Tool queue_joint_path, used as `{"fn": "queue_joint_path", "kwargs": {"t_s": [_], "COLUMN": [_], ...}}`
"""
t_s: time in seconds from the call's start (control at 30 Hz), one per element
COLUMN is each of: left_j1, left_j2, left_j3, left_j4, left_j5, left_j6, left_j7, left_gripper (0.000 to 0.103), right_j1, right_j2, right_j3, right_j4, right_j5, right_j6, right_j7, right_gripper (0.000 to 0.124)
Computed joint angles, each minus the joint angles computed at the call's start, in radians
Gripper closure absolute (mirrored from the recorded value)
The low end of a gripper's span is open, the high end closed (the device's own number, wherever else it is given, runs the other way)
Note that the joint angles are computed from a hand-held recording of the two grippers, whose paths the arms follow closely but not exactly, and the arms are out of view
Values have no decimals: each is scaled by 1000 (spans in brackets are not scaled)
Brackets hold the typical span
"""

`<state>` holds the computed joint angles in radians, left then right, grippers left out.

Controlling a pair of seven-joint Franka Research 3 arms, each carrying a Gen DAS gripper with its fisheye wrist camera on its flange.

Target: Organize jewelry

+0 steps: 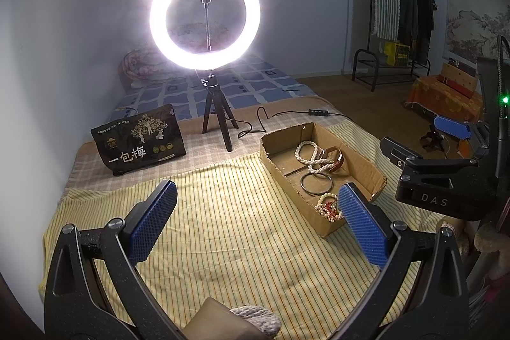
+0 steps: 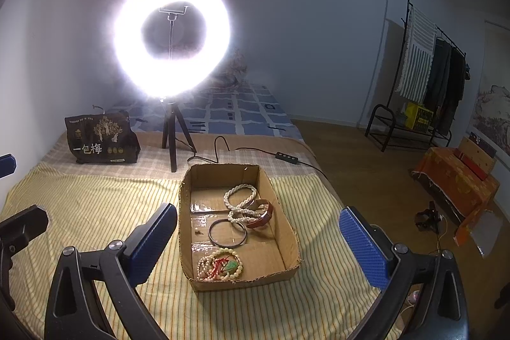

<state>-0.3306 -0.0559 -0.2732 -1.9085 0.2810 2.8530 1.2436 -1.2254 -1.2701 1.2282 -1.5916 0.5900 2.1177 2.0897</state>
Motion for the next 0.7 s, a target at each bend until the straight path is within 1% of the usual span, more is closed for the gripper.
{"fn": "queue_joint_path", "kwargs": {"t_s": [0.43,0.7], "left_j1": [0,1], "left_j2": [0,-1], "left_j3": [1,-2], "left_j4": [1,-2], "left_j5": [-5,17], "left_j6": [1,6], "left_j7": [5,-13], "left_gripper": [0,0], "right_j1": [8,1], "right_j2": [1,1], "right_j3": [3,4], "right_j4": [-9,1], "right_j5": [0,2], "right_j6": [-2,-10], "right_j7": [-2,-4], "right_gripper": [21,21]}}
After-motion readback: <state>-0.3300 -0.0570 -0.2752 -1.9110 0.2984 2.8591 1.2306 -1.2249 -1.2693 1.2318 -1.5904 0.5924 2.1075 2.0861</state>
